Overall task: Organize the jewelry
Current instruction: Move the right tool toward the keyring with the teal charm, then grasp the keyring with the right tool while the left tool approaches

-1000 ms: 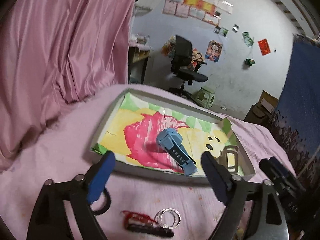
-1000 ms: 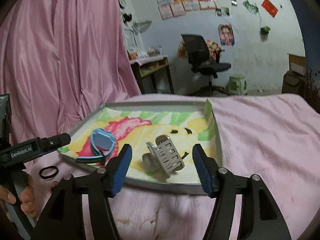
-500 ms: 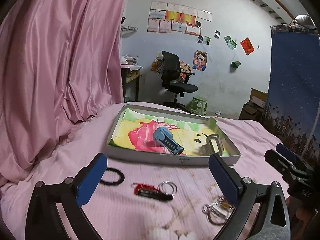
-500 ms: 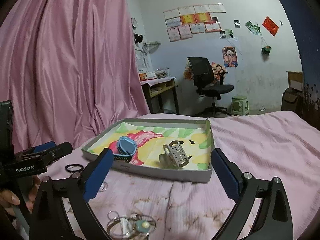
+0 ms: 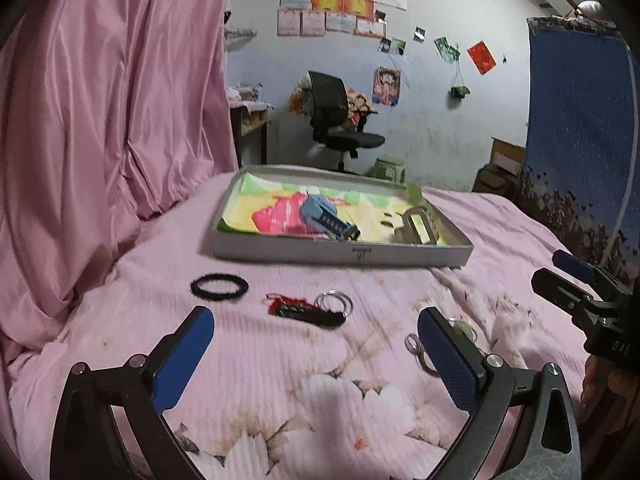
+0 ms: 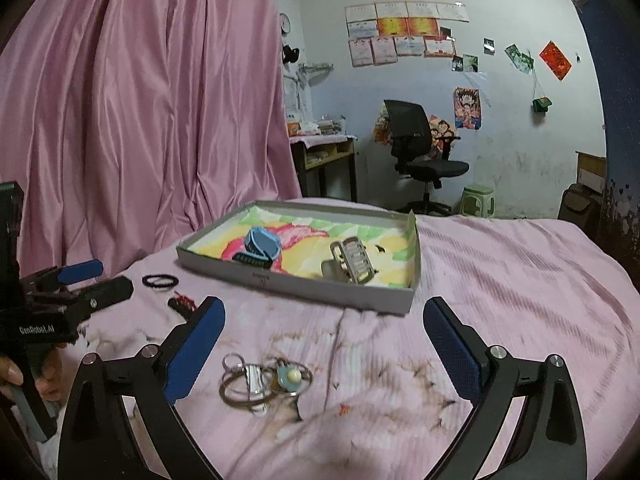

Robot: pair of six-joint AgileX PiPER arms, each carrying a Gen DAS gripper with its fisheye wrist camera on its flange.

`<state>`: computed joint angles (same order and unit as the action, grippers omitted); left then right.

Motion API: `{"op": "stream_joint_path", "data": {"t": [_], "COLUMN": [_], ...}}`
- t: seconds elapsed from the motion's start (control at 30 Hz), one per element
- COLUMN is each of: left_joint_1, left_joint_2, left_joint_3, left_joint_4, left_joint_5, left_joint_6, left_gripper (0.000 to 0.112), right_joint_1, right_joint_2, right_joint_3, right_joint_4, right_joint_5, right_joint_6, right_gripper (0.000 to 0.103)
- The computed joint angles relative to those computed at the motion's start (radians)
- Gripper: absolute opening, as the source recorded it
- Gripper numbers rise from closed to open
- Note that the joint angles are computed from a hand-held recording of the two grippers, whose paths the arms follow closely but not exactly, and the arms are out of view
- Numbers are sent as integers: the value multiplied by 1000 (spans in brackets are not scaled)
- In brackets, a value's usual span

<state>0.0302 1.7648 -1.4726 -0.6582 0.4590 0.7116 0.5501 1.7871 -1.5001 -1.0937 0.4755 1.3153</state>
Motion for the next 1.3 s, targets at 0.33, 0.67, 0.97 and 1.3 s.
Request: {"op": "stream_joint_path", "data": {"t": [0.33,0.67,0.97,1.3], "left_joint_1": [5,-3,-29,-37], "left_joint_2": [84,185,272,375], "left_joint_3": [-115,-251,-379,-533], "left_joint_4": [23,26,55,66], "left_joint_5": [226,403,512,605], "left_joint_6": [-12,-15,-53,-138], "left_gripper": [102,66,45,30], "right_joint_1": [-43,-101,-93,-101], "right_joint_2": [18,76,137,184], "right_joint_3": [-35,-99,-179,-241], "right_joint_4": [377,765,857,898], "right_joint_5": [1,35,112,185], "right_joint_6": [-373,-729,-845,-869], "right_gripper": [82,42,32,23]}}
